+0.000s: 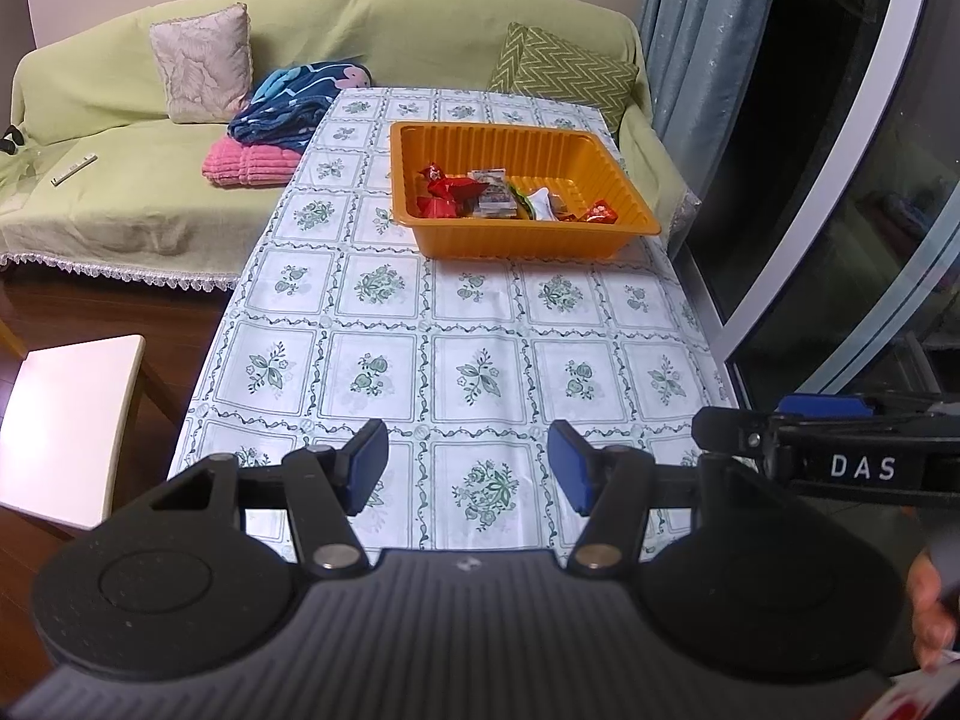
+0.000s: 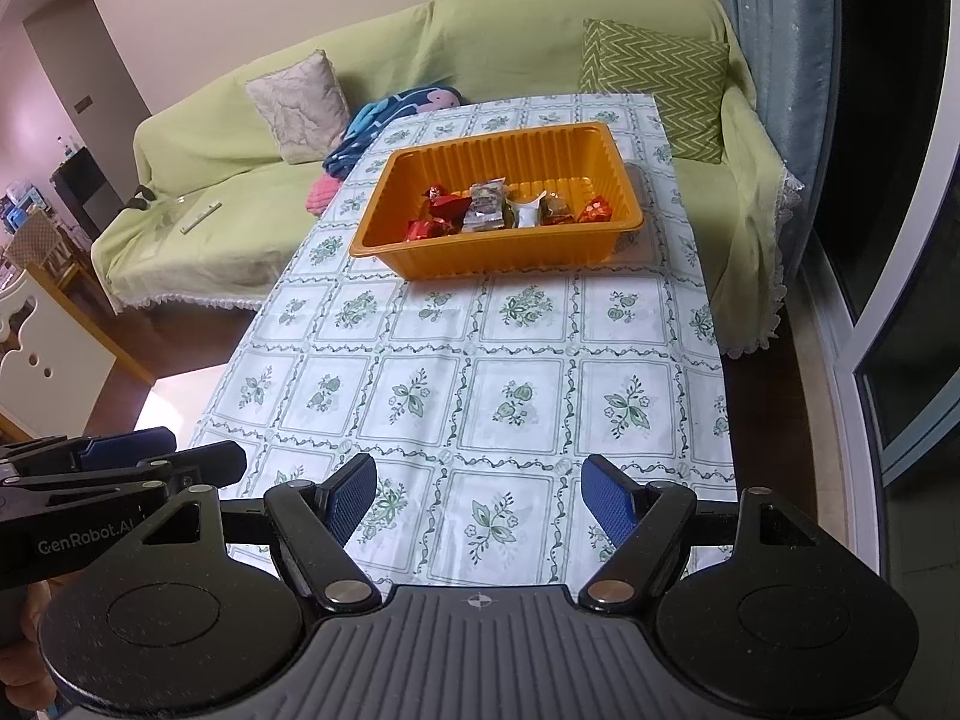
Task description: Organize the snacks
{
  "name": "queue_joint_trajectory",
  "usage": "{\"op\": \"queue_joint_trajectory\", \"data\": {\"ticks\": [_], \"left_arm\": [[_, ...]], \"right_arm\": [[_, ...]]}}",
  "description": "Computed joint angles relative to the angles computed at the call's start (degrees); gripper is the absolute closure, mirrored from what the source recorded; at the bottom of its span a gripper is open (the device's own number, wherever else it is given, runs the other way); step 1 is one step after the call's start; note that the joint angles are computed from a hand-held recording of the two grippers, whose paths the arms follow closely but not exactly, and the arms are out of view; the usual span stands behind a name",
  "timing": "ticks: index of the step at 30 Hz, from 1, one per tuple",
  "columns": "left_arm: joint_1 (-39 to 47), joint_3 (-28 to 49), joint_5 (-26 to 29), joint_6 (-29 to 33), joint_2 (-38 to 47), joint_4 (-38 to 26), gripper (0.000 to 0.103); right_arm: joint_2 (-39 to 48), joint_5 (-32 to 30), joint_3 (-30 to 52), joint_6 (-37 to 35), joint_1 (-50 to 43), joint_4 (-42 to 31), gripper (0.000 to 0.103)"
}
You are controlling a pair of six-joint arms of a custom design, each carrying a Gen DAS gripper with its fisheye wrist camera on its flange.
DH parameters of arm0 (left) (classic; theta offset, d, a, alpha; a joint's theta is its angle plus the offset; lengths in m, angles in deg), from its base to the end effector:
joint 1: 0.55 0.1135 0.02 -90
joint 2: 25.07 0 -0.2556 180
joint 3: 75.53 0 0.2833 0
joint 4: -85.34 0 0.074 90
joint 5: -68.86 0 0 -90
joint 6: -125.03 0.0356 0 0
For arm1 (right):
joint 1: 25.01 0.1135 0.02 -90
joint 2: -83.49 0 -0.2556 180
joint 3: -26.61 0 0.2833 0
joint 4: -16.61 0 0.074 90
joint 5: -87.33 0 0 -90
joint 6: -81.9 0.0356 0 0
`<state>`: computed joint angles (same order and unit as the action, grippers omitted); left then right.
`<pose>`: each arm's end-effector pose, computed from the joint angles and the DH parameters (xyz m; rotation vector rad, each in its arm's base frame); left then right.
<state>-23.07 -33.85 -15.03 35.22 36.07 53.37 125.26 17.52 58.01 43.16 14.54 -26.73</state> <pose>0.2128 -0.0923 0.1574 0.5347 2.4271 -0.2985 0.1402 0.0998 0.1462 0.3909 2.4151 0.2647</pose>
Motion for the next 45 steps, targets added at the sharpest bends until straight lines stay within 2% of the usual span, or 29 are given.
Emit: {"op": "queue_joint_trajectory", "data": {"ticks": [45], "left_arm": [[2.25,-0.09,1.6,1.49,0.05,-0.13,0.047]], "right_arm": [[2.19,0.44,0.71,0.7,0.64,1.11,0.028]]}}
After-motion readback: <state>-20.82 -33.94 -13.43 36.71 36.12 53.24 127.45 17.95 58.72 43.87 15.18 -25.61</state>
